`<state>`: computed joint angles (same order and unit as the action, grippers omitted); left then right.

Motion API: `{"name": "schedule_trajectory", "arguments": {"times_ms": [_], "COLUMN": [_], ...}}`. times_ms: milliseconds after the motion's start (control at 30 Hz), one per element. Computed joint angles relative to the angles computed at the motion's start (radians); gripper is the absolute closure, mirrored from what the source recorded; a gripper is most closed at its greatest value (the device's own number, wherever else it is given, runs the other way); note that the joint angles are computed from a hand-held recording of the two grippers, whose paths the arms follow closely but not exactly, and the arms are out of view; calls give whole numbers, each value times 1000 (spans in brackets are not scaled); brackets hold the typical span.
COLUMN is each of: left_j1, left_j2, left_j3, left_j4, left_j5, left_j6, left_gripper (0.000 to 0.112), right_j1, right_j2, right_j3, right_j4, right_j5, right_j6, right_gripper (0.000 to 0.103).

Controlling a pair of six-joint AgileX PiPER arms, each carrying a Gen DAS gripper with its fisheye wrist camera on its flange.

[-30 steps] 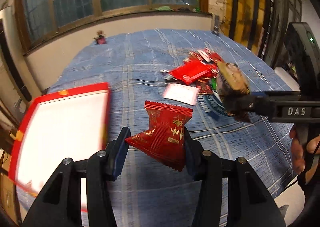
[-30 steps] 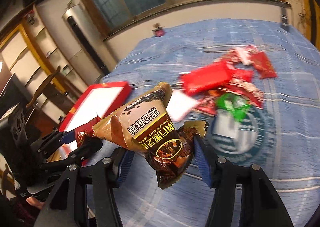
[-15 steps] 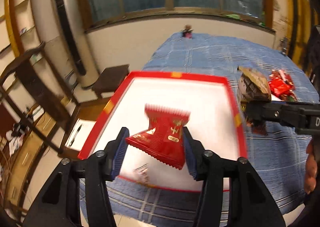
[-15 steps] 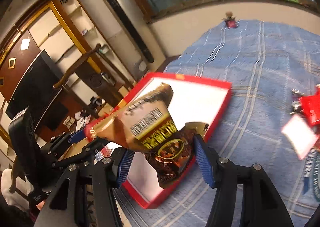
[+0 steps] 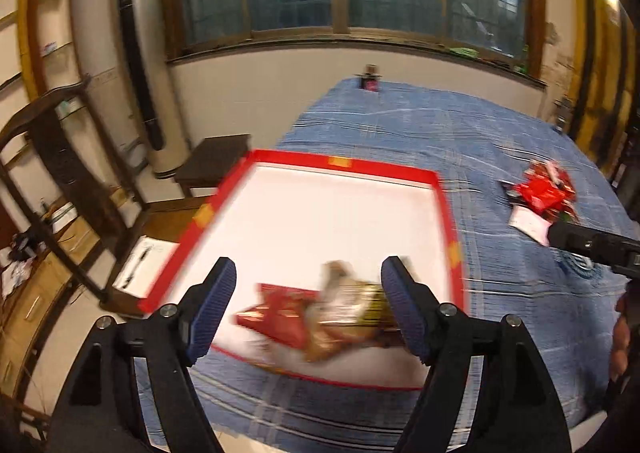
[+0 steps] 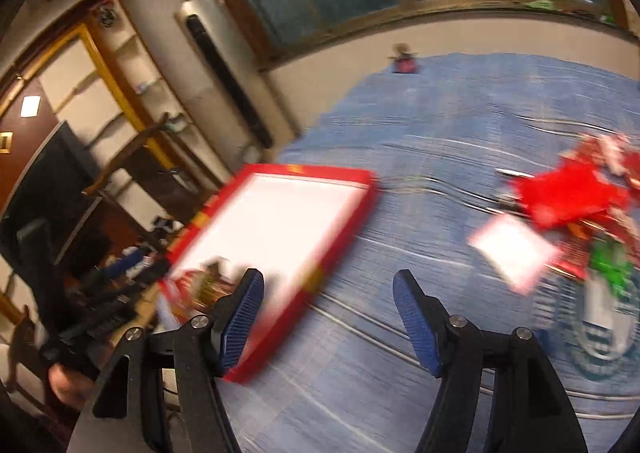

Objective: Organize snacks

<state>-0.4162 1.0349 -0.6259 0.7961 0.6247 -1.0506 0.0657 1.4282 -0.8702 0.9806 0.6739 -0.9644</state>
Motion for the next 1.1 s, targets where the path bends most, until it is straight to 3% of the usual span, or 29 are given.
{"name": "schedule_trajectory", "arguments": {"times_ms": [233,400,567,700,800,900,1000,1100], "left_j1": [-267,-330,-338,-295,-284,-285,-279,-265], "left_j2": [167,282,367,404,413,409,406,414], "left_j3": [-137,-240,-303,-340,-349,-343,-334,-338], "left_j4": [80,7,-67,-137,-160,-161,-178,-209], "left_j5": [15,-23,-23,-19,-16,-13,-19,-26], "left_j6": [-67,10,71,119,123,120,133,166], "left_gripper": [37,37,37,37,37,37,37,37], "right_j1": [-417,-540,-538,-473,-406,-331,-309,-260], "right_j2": [44,155,322,449,551,649,829,969], "right_j3": [-52,-166,-350,-547,-723,-916,-1216,-1430], "right_j4": [-78,-125,-191,-195,-250,-454,-629,-811], "right_j5": [145,167,183,164,120,36,153,269], "right_j6": [-86,-118,-64,80,257,510,762,894], "right_gripper": [34,34,34,34,34,32,30,29]}}
